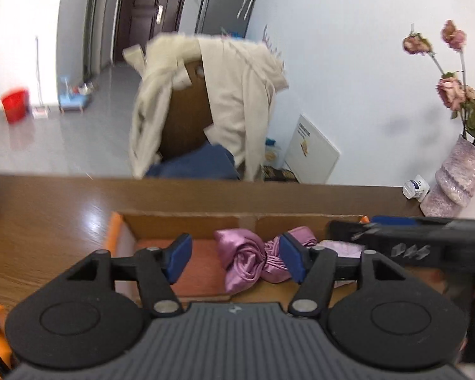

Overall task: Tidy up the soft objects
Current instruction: 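Move both grippers back over the remaining soft items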

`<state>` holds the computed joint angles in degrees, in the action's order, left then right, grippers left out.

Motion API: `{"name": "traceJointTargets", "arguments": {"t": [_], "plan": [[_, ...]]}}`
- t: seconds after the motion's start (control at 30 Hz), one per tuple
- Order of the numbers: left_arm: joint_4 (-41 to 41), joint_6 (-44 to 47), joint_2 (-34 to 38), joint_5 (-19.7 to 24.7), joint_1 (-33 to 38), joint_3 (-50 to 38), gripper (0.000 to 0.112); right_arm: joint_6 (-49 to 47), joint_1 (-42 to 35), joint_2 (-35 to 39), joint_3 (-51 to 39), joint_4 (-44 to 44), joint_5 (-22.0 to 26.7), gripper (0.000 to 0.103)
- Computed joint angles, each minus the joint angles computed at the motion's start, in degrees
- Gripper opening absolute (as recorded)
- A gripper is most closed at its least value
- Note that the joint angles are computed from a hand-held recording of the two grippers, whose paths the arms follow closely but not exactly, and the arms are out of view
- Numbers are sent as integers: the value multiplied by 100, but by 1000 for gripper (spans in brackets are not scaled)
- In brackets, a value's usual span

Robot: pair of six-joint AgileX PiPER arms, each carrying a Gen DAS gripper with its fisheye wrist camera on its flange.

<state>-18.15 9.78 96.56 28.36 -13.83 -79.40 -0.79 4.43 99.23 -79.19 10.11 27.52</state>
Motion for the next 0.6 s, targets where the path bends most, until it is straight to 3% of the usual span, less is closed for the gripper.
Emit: {"name": "traceJointTargets", "arguments": {"t": [0.2,0.33,0.47,0.6], "plan": [[896,-628,-1474,699,-65,303,76,296,-96,-1646,537,-368,578,73],[1022,-544,-2379,1039,-177,618,76,447,-164,-2785,894,-617,918,82],[1407,-900,-3178,1371,-429,871,77,447,-329,-3627,996,-633,1469,82],[1932,-1426,-4039,1576,-850,1251,85,416,-311,-4525,1200,-742,1924,85]]}}
